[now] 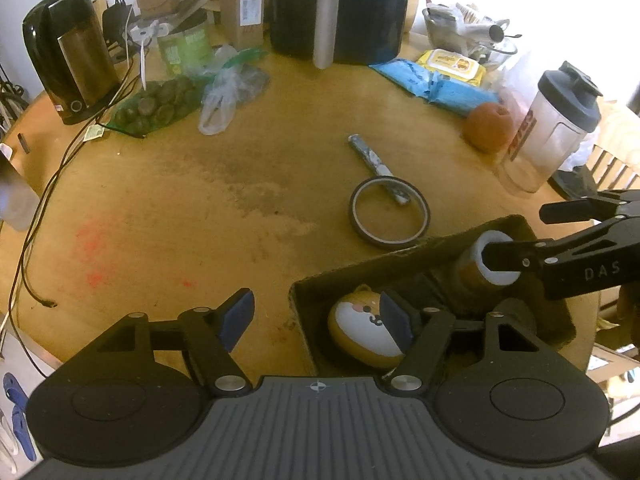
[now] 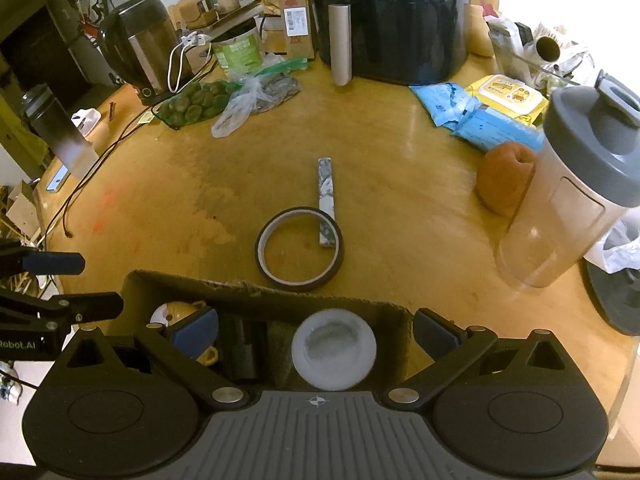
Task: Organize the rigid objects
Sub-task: 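Move the right gripper to the black tape ring on the table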
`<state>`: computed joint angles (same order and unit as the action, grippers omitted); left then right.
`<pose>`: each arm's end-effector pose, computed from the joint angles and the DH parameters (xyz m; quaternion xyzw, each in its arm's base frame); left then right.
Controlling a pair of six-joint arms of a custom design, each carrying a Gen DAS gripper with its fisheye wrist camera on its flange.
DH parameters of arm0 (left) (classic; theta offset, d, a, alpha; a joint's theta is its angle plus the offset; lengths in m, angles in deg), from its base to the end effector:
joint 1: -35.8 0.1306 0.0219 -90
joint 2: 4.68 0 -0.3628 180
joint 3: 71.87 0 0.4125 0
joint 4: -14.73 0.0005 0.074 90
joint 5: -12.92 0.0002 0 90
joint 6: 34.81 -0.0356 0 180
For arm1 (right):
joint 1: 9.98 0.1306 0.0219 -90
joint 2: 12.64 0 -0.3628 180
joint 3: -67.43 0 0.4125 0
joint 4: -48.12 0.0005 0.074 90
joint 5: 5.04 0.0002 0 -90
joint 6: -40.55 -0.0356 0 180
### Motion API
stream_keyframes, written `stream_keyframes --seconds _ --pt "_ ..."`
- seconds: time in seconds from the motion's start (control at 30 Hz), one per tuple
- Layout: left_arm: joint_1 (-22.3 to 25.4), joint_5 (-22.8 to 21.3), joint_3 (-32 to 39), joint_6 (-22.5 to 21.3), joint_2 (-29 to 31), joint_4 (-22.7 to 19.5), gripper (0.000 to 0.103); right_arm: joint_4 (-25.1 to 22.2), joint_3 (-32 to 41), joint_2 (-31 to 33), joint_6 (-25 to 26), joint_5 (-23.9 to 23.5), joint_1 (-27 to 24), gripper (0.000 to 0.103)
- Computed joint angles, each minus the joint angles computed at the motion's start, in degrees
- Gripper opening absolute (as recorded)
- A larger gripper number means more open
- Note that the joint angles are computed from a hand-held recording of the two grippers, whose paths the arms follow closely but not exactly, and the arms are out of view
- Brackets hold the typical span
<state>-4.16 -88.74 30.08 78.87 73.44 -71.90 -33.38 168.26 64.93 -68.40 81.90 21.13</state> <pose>0.2911 -0.2352 0.5554 0.1133 0.9606 -0.0394 0.2508 0.3249 0.1977 0.5545 -0.1091 0.9553 0.1390 0.2370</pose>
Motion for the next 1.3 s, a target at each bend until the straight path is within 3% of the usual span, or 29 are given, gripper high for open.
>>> stream_keyframes --seconds 0.83,1.2,1.3 --pt "5.5 2.7 -2.5 -2.8 -2.1 3.2 0.069 2.2 4.3 10.4 -0.9 -2.7 -1.5 0.101" --pt "7.8 3.7 -3.8 -1.1 -3.7 2.8 0.069 0.6 6.4 16.1 -0.9 -1.4 -2.0 0.061" --pt "8.0 3.7 -4.1 -0.8 -4.1 2.7 0.069 0.1 6.7 17.0 -1.1 -0.4 -1.8 0.055"
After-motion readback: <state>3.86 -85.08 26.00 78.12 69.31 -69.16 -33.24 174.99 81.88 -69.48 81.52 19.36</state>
